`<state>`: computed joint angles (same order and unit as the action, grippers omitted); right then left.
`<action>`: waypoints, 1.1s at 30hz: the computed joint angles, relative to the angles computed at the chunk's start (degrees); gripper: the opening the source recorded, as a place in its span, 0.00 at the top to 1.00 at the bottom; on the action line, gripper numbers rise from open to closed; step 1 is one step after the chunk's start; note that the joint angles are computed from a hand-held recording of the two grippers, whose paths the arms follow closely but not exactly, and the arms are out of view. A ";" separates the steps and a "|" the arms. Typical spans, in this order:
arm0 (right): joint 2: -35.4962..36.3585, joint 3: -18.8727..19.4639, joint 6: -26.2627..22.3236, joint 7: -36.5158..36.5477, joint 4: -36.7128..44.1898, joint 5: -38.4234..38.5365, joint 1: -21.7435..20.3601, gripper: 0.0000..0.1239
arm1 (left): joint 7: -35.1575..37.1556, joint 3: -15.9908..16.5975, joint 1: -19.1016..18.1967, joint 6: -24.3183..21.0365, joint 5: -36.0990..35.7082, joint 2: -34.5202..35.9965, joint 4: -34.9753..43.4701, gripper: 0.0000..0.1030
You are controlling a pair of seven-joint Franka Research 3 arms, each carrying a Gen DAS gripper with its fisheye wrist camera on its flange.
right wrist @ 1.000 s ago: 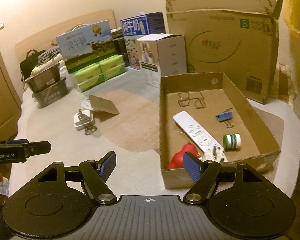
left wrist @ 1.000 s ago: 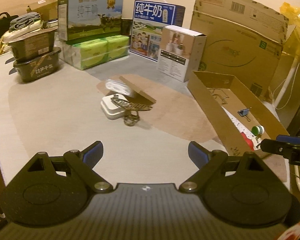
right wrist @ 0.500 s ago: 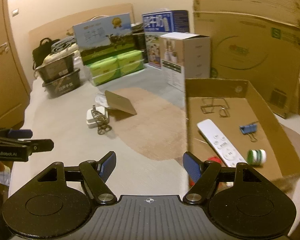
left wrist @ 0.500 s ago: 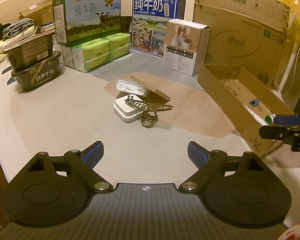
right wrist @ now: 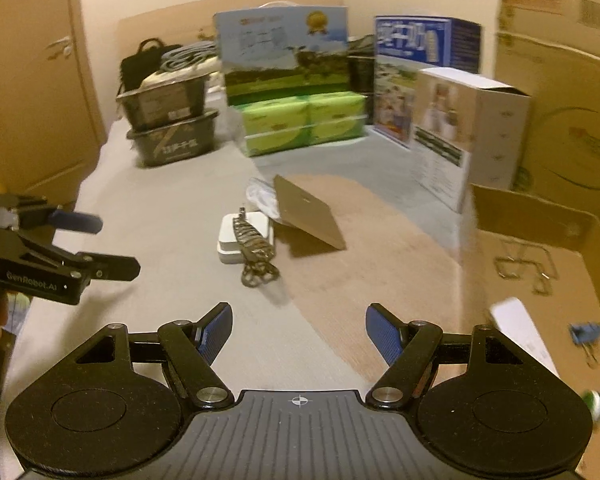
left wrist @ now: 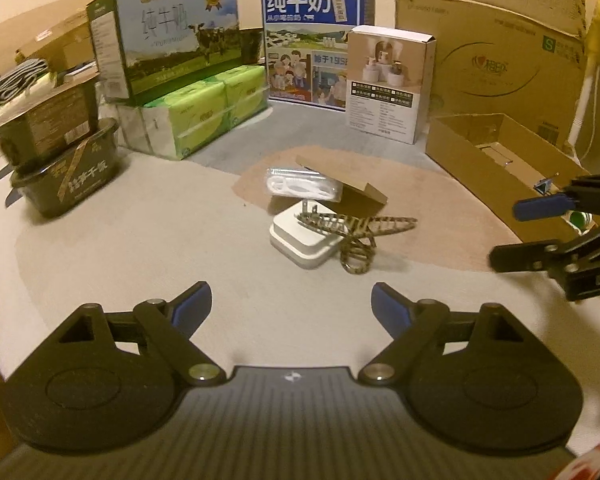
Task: Organize rigid objects
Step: 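Close the right tool around the coiled striped cable and lift it, then grasp the white square charger with the left tool while the right tool holds the cable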
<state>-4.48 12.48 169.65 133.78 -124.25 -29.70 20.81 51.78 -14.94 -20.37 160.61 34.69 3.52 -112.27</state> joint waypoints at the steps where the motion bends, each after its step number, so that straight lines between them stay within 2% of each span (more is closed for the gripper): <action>1: 1.39 -0.14 0.49 -1.02 0.93 0.25 0.07 0.41 | 0.73 0.16 0.20 0.59 0.18 0.49 0.24 0.17; 4: 5.56 -1.63 3.38 -4.97 3.28 1.92 1.41 0.41 | 3.42 0.62 0.75 2.37 0.31 2.09 0.92 0.17; 9: 11.83 -3.96 7.52 -11.99 7.09 6.08 3.72 0.41 | 11.11 0.60 1.71 3.18 -4.49 5.20 2.64 0.17; 13: 16.60 -2.61 10.77 -20.07 10.23 11.99 2.87 0.50 | 14.03 0.86 1.63 1.73 -7.08 7.47 4.44 0.17; 15: 18.85 -0.78 11.72 -23.79 11.88 14.73 1.41 0.52 | 14.54 1.03 1.52 0.79 -8.16 8.51 5.28 0.17; 18: 21.56 -0.38 13.31 -26.99 13.87 17.00 1.21 0.56 | 16.63 0.78 2.18 2.12 -10.77 9.46 5.18 0.17; 22: 23.79 -0.67 15.81 -30.20 15.33 19.42 1.79 0.67 | 16.93 1.28 2.05 3.87 -11.39 10.32 5.01 0.17; 23: 24.11 -1.15 15.97 -30.86 15.63 19.95 2.35 0.71 | 16.99 1.38 1.97 4.07 -11.40 10.57 5.12 0.17; 25: 24.31 -5.22 16.41 -31.21 15.87 20.85 6.17 0.76 | 17.69 1.29 1.95 4.21 -11.63 10.97 5.42 0.17; 28: 23.84 -5.13 16.58 -32.68 15.19 23.36 6.35 0.77 | 18.75 1.25 1.75 4.16 -11.70 11.62 6.22 0.17; 33: 20.61 -13.91 15.45 -31.88 12.17 27.08 15.13 0.78 | 23.74 -0.36 2.37 3.77 -14.28 13.22 8.69 0.17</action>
<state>16.13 -1.44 185.10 101.90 -112.08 -2.62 35.94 75.52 -15.30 -18.00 164.38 20.41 16.74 -103.58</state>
